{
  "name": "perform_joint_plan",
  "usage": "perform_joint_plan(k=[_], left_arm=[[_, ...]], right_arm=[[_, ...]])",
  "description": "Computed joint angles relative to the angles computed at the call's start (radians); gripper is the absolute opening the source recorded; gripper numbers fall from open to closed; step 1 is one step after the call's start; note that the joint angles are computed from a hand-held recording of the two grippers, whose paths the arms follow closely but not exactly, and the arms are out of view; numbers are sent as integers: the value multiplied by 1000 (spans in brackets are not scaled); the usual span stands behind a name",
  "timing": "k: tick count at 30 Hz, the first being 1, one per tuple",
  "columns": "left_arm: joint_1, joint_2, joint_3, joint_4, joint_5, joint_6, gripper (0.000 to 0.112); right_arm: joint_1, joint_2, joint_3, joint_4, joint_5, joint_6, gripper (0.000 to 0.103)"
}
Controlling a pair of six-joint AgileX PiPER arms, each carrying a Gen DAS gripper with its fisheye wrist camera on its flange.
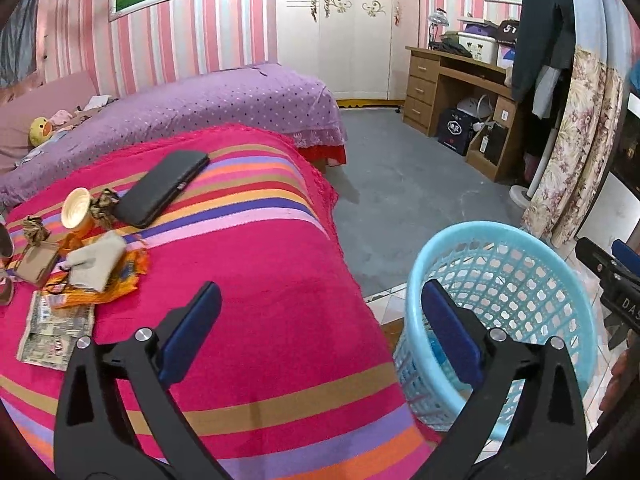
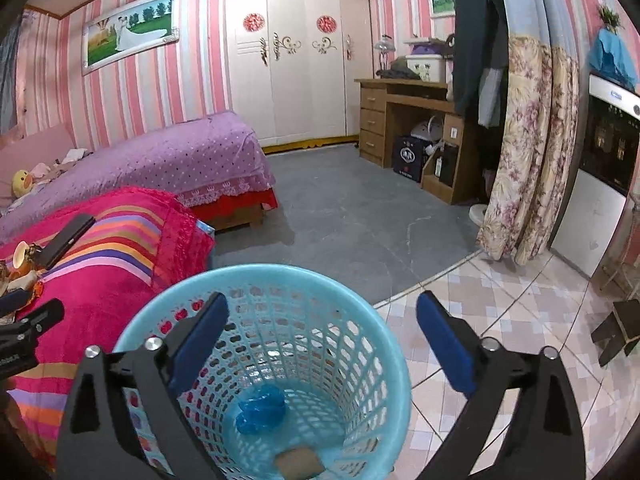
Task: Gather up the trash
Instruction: 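Move both tools back over the bedspread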
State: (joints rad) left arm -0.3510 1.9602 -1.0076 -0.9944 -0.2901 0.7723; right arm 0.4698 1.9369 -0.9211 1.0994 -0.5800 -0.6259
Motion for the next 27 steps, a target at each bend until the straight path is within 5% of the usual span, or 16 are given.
perform_joint_plan(k=[12, 27], left_arm=[[237, -196, 204, 277, 46, -140, 97], [687, -196, 221, 1145, 64, -807, 97]], right_arm=[[172, 55, -187, 233, -13, -222, 98], [344, 275, -596, 544, -11, -600, 98]])
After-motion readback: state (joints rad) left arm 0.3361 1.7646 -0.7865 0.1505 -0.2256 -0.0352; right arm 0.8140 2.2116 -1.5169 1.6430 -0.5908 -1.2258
